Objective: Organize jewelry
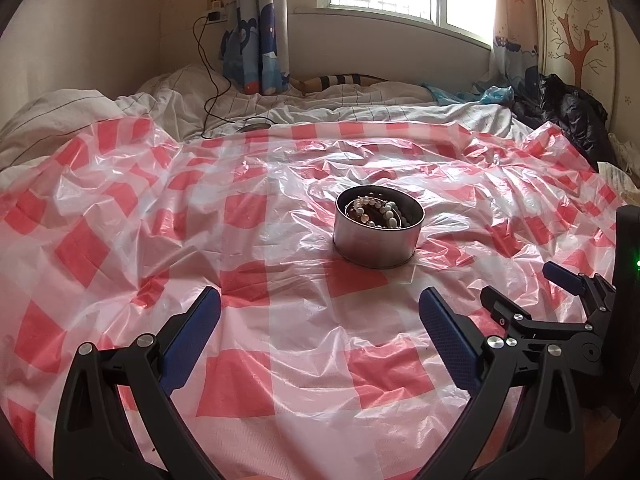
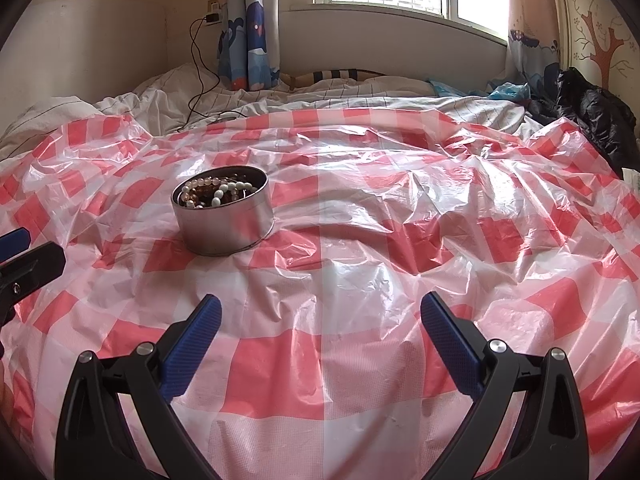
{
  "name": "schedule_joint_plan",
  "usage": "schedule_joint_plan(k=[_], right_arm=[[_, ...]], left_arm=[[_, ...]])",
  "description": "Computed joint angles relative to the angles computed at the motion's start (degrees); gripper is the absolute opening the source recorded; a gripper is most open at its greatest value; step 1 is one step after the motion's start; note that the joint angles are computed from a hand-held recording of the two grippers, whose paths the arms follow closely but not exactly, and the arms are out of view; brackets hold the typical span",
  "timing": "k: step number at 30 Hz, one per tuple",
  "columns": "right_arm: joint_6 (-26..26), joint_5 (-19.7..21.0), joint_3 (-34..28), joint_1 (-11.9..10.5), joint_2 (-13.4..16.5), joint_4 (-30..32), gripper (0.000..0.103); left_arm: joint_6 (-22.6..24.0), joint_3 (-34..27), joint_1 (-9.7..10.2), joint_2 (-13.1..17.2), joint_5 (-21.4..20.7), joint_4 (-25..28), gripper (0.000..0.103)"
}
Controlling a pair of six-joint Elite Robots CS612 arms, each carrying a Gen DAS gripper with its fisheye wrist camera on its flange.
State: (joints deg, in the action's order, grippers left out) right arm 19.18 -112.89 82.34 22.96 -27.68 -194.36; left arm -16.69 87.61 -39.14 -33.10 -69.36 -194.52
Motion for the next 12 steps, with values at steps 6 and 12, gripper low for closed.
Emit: schedule_joint_plan(k=[6,12], right_arm=[[0.2,0.1,0.2,0.0,-0.1,0.0,0.096],[0.2,0.1,0.2,0.0,-0.1,0.1,0.096]], left_arm=[[-3.3,-0.8,0.54,-0.3,-0.7,5.3,0.095],[-4.2,-0.7,0.90,-0.2,-2.2,5.3,0.095]])
